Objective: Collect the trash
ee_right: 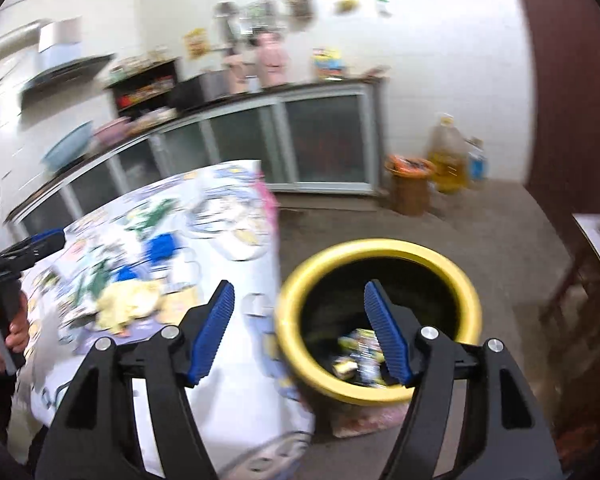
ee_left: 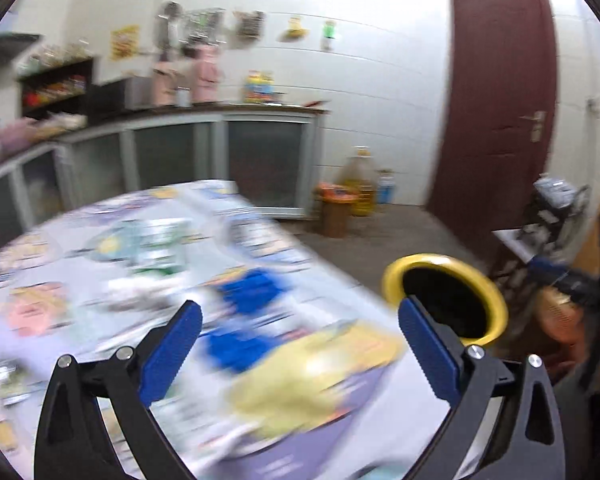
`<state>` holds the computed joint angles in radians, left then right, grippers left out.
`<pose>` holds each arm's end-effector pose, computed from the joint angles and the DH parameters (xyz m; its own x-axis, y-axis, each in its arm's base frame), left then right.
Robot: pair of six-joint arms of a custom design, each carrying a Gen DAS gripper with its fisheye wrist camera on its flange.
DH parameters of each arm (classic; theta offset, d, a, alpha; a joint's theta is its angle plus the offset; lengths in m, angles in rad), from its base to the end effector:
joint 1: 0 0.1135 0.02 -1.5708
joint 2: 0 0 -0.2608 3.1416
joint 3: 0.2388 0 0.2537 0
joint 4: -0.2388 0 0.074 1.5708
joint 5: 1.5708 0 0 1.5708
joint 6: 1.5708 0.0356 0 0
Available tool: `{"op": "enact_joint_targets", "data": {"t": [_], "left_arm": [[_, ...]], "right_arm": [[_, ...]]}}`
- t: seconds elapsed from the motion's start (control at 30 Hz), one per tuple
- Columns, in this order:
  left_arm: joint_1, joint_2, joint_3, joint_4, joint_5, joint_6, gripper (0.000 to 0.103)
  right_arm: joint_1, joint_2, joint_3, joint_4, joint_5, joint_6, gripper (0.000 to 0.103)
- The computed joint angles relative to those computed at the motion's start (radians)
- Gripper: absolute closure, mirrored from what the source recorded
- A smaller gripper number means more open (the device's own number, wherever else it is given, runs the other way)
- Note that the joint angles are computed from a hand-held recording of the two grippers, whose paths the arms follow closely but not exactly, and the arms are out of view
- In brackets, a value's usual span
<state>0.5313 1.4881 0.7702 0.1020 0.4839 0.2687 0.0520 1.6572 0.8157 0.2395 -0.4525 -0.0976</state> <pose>0.2754 0.1426 0.1955 -0.5123 -0.0285 -0.8583 0.0155 0.9990 -0.0424 0.3376 0.0332 0.1695 -0.5232 -0.1150 -0.8444 -0.4598 0.8724 0.1661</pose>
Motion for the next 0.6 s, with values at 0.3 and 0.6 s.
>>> {"op": "enact_joint_targets", "data": {"t": [0.3, 0.6], "left_arm": [[0.505, 0.012, -0.024, 0.028, 0.107, 0.153, 0.008], [0.681, 0.132, -0.016, 0.119, 0.123, 0.192, 0.008]], "right_arm": [[0.310, 0.081, 0.059, 0.025, 0.044, 0.038, 0.038], [0.481, 0.221, 0.186, -0.055, 0.130, 0.032, 0.038]]}}
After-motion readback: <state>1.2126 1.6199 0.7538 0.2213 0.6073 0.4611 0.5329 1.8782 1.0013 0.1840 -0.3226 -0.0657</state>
